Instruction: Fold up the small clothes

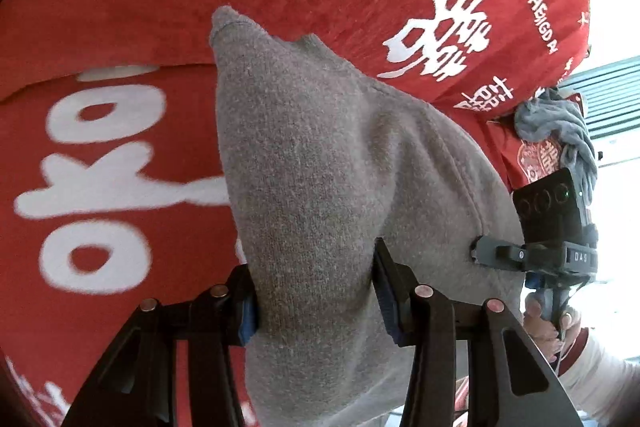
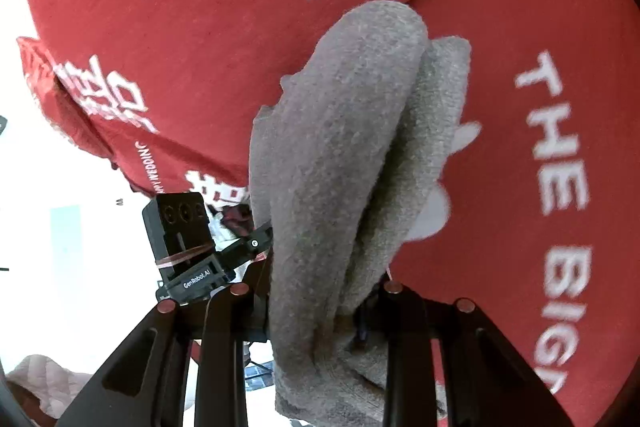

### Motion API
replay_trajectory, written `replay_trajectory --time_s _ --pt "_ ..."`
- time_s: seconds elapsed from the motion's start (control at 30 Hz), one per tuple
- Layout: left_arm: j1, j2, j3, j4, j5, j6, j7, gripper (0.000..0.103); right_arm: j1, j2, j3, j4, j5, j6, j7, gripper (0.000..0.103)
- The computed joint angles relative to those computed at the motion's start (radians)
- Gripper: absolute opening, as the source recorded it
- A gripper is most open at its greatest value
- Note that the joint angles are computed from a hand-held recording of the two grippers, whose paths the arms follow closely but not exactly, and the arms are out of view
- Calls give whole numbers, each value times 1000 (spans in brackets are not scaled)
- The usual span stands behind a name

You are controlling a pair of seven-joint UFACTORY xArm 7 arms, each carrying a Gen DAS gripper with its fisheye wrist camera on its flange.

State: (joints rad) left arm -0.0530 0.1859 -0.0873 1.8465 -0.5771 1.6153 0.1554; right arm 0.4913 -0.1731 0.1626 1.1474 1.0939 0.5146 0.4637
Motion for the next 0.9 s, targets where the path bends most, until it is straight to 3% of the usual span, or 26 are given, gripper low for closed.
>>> replay_trajectory --time_s 0.17,0.3,0.5,0.6,0.67,0.8,0.9 --pt "54 -125 52 -105 26 61 67 49 48 48 59 60 -28 -59 65 32" --pt "64 -206 85 -223 63 51 92 49 92 80 88 69 11 -99 57 32" --pt "89 -265 125 -364 111 26 109 49 116 199 132 147 -14 -118 79 32" --pt "93 -284 127 -417 166 -9 113 49 108 245 140 180 -101 -83 142 32" --pt "91 -304 123 -447 221 -43 113 50 100 256 134 196 -216 -31 229 32" --pt "94 -340 126 -481 284 -96 103 68 79 224 115 193 -435 91 409 36" --pt "100 -357 132 -489 341 -118 84 68 60 193 98 223 -650 281 593 36"
